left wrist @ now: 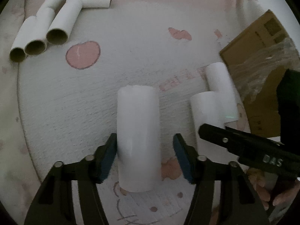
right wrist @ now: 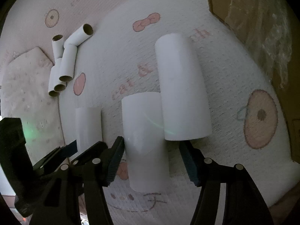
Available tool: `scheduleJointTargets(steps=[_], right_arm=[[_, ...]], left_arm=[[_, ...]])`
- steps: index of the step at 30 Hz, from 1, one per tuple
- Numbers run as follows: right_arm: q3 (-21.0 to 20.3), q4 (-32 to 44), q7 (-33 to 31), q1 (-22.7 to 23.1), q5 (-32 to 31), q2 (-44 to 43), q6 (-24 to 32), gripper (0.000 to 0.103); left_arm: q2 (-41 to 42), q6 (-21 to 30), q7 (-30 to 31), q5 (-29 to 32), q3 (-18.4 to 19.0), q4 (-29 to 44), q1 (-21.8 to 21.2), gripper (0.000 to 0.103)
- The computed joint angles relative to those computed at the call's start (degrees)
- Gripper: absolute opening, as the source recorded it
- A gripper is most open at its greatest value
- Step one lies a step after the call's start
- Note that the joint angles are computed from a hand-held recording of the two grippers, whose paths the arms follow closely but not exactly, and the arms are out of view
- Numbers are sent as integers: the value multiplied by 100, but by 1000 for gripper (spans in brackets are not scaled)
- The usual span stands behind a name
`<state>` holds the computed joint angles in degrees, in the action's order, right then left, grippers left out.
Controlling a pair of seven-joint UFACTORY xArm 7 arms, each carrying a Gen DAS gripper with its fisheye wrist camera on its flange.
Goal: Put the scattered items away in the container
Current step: 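Lift both held tubes and carry them toward the cardboard box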
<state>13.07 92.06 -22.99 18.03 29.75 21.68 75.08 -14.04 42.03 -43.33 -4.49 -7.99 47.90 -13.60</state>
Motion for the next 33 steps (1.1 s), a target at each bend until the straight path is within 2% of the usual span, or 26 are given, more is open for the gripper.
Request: scheduleJointTargets(steps=[2, 7, 10, 16, 21, 24, 28, 33], right_arm=[[6, -37, -61, 19, -48, -35, -40, 59], [2, -221, -202, 160, -369, -213, -219, 53], [-12, -219, -193, 194, -489, -232, -124, 45], [-41, -247, -117, 212, -608, -290, 106, 44], [-76, -388, -8, 111, -402, -385, 263, 43], [-103, -483, 36, 3, -176, -462, 333, 43], [-132, -553, -78, -124, 77, -647, 330, 43], [-171, -440, -291, -266, 443, -860, 418, 43]], left_arm=[[-13, 56, -159, 117, -38, -36, 42, 48], [-145, -56, -35, 30, 7, -184, 4, 48], [-157, 39, 81, 41, 11, -165, -8, 48], [-58, 259, 94, 157, -38, -16, -9, 48], [95, 546, 213, 253, -47, 205, -21, 48], [58, 536, 124, 305, -74, 183, -22, 48], [-267, 484, -16, 313, -139, 14, -73, 48], [-722, 678, -364, 803, -358, 73, -17, 48]])
